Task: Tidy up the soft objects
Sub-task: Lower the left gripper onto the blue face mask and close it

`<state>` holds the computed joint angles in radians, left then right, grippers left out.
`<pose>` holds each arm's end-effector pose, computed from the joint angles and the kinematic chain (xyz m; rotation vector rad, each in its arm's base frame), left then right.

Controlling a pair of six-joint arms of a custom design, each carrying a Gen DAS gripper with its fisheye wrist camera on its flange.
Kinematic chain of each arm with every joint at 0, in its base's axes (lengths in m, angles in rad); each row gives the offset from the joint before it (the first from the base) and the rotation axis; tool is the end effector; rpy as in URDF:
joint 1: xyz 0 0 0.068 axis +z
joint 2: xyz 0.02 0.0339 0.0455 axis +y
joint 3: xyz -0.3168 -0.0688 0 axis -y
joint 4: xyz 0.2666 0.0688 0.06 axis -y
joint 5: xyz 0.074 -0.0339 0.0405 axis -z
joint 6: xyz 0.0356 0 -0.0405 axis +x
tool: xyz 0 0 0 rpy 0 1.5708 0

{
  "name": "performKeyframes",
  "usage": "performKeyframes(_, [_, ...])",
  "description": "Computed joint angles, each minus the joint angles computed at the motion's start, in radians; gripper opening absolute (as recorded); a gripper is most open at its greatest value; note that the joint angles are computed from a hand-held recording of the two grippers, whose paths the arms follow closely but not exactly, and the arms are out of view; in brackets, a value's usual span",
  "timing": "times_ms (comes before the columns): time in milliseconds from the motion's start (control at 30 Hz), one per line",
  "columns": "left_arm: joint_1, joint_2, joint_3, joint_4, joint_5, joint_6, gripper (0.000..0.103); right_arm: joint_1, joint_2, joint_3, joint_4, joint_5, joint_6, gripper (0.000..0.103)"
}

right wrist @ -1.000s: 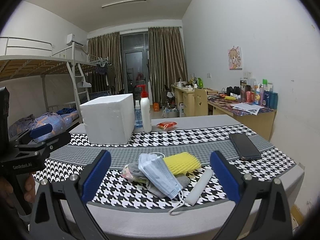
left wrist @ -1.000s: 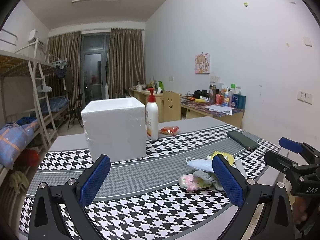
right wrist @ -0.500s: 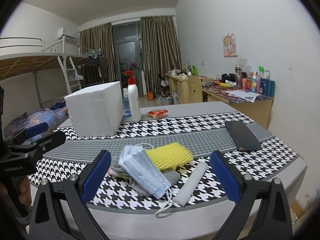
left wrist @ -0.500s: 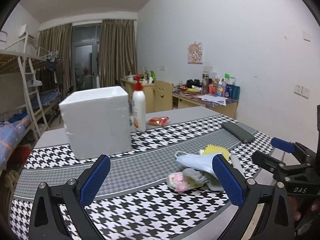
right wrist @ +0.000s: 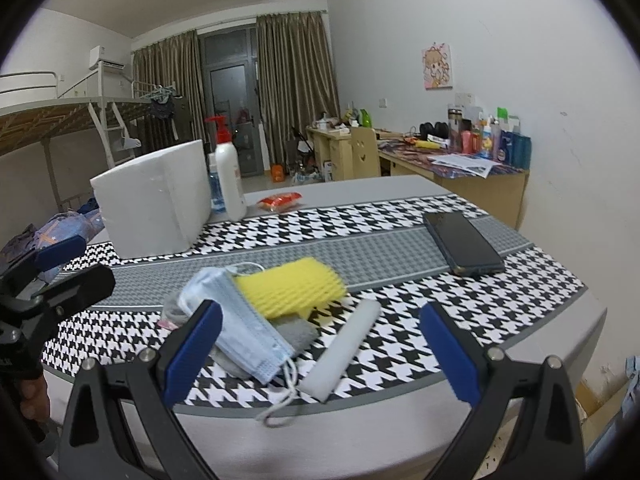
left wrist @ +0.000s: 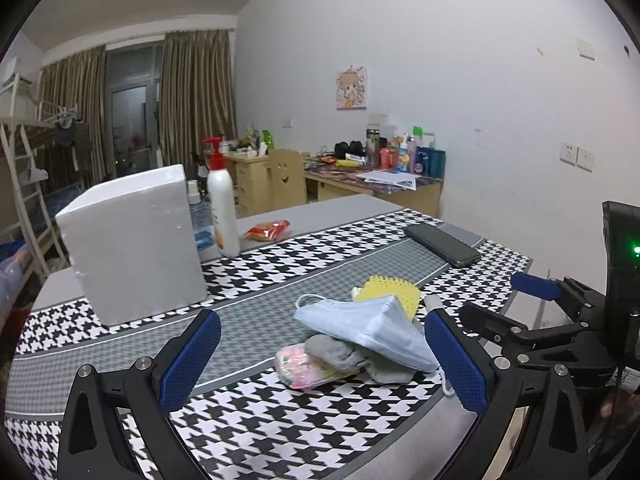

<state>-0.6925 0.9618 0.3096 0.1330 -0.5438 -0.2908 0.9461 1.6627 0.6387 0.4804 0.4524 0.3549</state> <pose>0.1486 -0.0993 0.2074 0.0813 2.0081 -0.0559 0.2054 0.2583 0.1776 -0.3432 2.0419 0.3254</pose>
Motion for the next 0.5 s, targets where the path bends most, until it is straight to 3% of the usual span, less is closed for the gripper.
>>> performKeyframes(300, [0.009, 0.161, 0.052, 0.06, 0.046, 0.051, 0.101, -0.048, 0.025, -0.013, 0.016, -0.041, 0.015, 0.101])
performKeyframes(500, [0.022, 0.27, 0.096, 0.067, 0.101, 0.08, 0.086, -0.079, 0.04, -0.021, 0.031, -0.07, 0.018, 0.101])
